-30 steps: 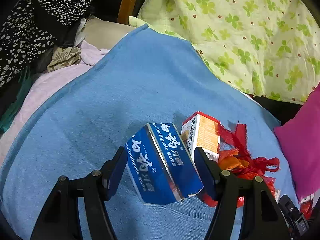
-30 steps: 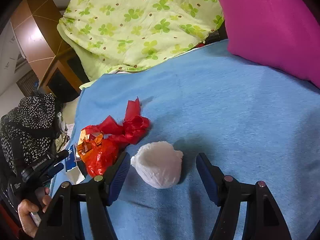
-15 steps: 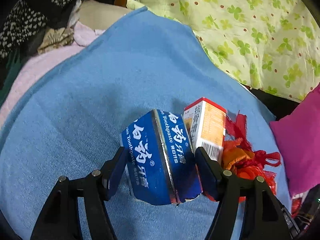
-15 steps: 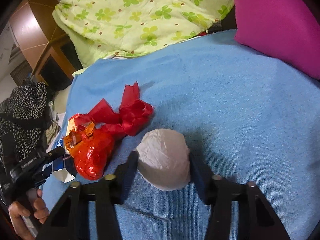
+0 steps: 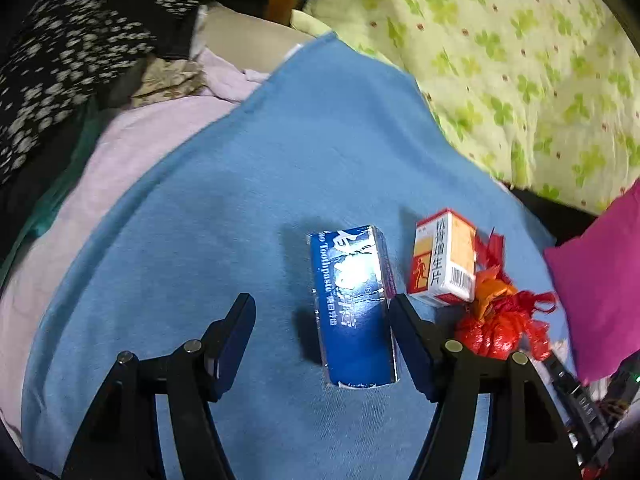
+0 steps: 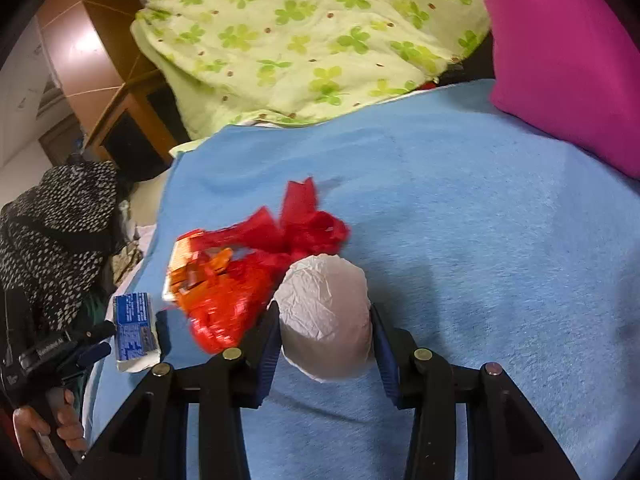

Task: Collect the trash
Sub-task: 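Lift the toothpaste box with the left gripper while the right lifts the tissue ball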

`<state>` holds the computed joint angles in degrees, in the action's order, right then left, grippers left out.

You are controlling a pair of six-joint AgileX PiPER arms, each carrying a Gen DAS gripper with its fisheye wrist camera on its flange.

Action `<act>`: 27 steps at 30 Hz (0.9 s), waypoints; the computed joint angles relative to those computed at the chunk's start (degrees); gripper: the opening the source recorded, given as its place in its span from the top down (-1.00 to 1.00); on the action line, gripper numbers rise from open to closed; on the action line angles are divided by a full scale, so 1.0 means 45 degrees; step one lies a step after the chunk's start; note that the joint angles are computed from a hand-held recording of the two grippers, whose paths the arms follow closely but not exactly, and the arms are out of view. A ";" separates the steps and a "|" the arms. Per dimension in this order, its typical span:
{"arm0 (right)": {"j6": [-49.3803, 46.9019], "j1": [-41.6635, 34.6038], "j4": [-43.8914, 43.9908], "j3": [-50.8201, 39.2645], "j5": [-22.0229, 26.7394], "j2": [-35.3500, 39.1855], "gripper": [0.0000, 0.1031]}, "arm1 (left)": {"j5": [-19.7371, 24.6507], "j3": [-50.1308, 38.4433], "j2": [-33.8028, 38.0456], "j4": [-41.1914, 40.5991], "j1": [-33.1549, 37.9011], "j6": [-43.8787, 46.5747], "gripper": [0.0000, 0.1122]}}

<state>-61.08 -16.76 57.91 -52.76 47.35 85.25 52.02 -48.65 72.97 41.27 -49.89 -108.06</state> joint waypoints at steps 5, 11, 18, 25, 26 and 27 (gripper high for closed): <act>-0.0405 0.0010 -0.0056 0.0568 0.0022 -0.0828 0.12 | -0.0331 0.0249 -0.0261 0.0312 -0.0124 -0.0721 -0.26; -0.0322 -0.0127 -0.0234 0.0503 0.0140 -0.0681 0.12 | -0.0767 -0.0072 0.0436 0.0301 0.0177 -0.0680 -0.27; -0.0360 -0.0191 -0.0126 0.0400 0.0300 -0.0640 0.12 | -0.1142 0.0027 0.0901 -0.0116 0.0667 -0.0727 -0.27; -0.0421 -0.0224 -0.0129 0.0478 0.0339 -0.0892 0.12 | -0.1761 -0.0297 0.1736 -0.0512 0.0936 -0.0311 -0.22; -0.0476 -0.0303 -0.0092 0.0480 0.0394 -0.0950 0.12 | -0.1759 -0.0253 0.1672 -0.0356 0.0833 -0.0557 -0.02; -0.0551 -0.0416 -0.0043 0.0470 0.0490 -0.1021 0.12 | -0.1765 -0.0215 0.1605 -0.0321 0.0771 -0.0630 0.03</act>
